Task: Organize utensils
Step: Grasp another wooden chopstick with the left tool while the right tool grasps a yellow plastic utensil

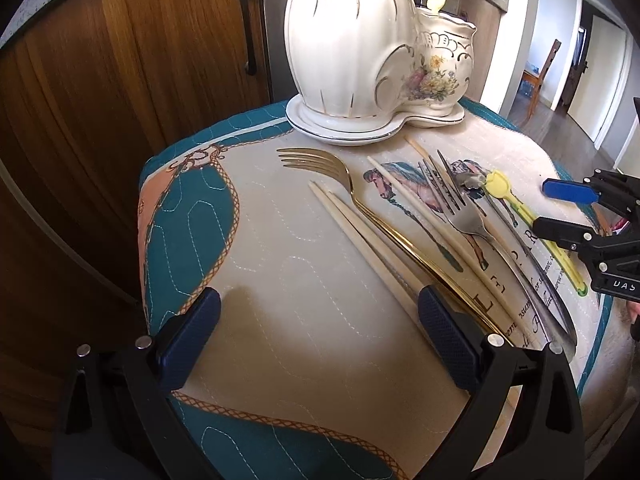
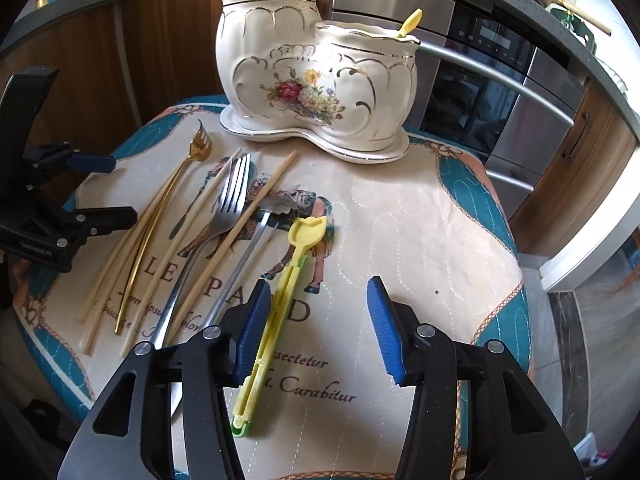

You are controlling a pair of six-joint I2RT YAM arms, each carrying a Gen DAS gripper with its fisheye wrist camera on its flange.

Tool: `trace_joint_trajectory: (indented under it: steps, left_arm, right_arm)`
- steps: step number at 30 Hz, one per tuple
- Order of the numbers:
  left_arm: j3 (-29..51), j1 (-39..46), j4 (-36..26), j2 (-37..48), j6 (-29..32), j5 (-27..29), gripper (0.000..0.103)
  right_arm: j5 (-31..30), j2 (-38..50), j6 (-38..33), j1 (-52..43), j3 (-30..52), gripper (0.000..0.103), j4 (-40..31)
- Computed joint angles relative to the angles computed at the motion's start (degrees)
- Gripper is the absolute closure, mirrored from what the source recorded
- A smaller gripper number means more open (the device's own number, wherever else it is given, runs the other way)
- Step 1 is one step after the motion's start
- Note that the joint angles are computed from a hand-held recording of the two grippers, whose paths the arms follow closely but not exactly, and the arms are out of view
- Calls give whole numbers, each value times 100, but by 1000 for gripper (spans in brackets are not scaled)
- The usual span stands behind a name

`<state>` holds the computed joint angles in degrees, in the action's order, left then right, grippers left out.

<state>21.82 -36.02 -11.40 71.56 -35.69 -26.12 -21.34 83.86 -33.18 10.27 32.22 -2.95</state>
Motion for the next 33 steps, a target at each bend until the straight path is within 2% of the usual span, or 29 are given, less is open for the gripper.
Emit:
trace_joint_trajectory:
  steps: [3,6,11,15,20,23,25,28,33]
  left_arm:
    - [158,48,-277,76,-67,-119,8]
    - [302,189,-480,193,139,-146,20]
    - [282,597,-411,-172,136,728,22]
    - [447,266,-516,159,22,557,21]
    - [722,-286,-1000,480,-498,239,24]
    - [797,-258,-1150,411,-354,293,44]
    - [810,-209,-1257,340,-266,303,66]
    - [745,128,-1336,101,79,573,82]
    - [668,809,-1476,-138,499,769,82]
  right_arm:
    - [27,8,12,14,13,51,-2]
    - [53,47,66,22,39,51,8]
    - [30,87,98,20,76,51,-26]
    - [29,62,64,5,55,51,-25]
    - [7,131,38,17,99,51,-55]
    - [-16,300,34,20,198,51,-113]
    - [-164,402,-34,-65,351,52,-318]
    - [-314,506,-191,-208,563,62,-637]
    - [-256,541,-273,-318,702,65,-760]
